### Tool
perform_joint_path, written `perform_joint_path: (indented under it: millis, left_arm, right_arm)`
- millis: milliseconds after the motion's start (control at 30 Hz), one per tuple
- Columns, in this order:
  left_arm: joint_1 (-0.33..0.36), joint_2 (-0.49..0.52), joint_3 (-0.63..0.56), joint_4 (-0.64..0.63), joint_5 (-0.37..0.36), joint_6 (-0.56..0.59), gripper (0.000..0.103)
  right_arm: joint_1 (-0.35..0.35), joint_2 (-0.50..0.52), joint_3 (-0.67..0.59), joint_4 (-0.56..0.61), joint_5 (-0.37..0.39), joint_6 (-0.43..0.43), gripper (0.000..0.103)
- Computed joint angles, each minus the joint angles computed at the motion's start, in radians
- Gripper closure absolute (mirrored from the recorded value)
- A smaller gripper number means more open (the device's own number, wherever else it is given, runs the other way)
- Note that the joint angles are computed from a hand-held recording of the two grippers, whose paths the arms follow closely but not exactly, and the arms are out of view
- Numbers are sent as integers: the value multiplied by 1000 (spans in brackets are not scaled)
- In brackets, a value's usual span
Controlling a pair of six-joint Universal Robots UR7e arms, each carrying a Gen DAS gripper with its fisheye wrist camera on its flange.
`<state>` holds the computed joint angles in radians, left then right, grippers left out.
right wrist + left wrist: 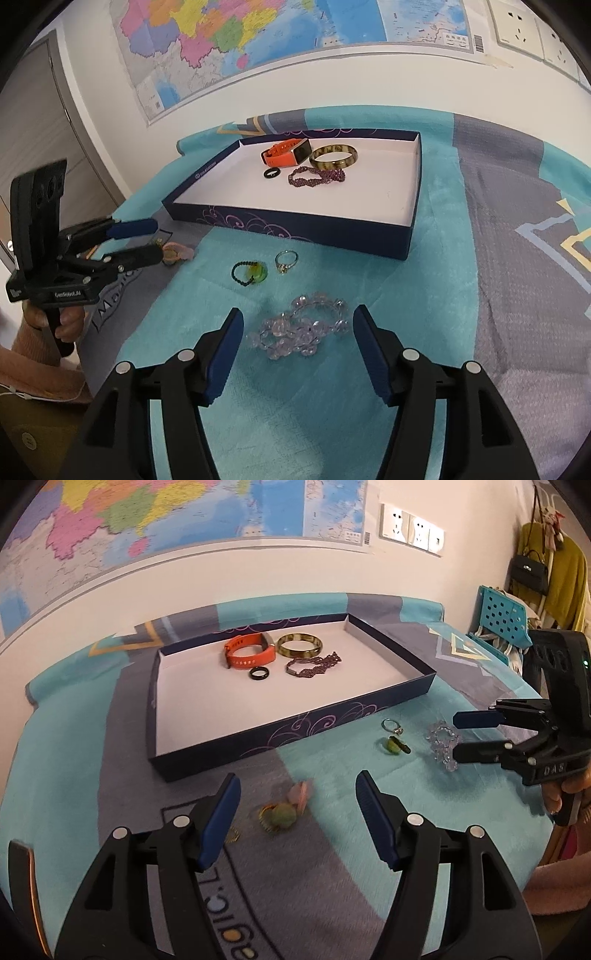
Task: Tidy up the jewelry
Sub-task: 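Lift both tools out of the box back toward the remaining jewelry, then grasp the clear crystal bracelet with the right tool while the left tool reaches the pink pendant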
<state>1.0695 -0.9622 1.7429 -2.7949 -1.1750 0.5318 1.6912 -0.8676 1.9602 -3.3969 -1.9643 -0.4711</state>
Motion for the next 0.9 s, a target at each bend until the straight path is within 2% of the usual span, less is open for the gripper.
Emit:
perform_joint_path:
  millis: [233, 367, 533, 767, 833, 900]
  left_arm:
    - [3, 27, -31, 50, 13, -25, 45]
    - [7, 31, -34, 63, 15, -37, 47]
    - [9, 27, -33, 65, 9, -36, 47]
    - [11, 26, -35, 67, 1, -31, 47]
    - [10, 26, -35, 68, 1, -26, 47]
    - [11, 28, -37, 71, 0, -26, 47]
  right_arm:
    - [27, 44, -25, -17, -97, -23, 43]
    - [35, 57, -31, -31, -128, -39, 50]
    - [29, 46, -22, -39, -127, -32, 67]
    - [24, 33, -16, -35, -116, -20, 75]
    - [22, 32, -18, -35, -120, -6, 71]
    - [17, 28, -16, -44, -112, 7, 58]
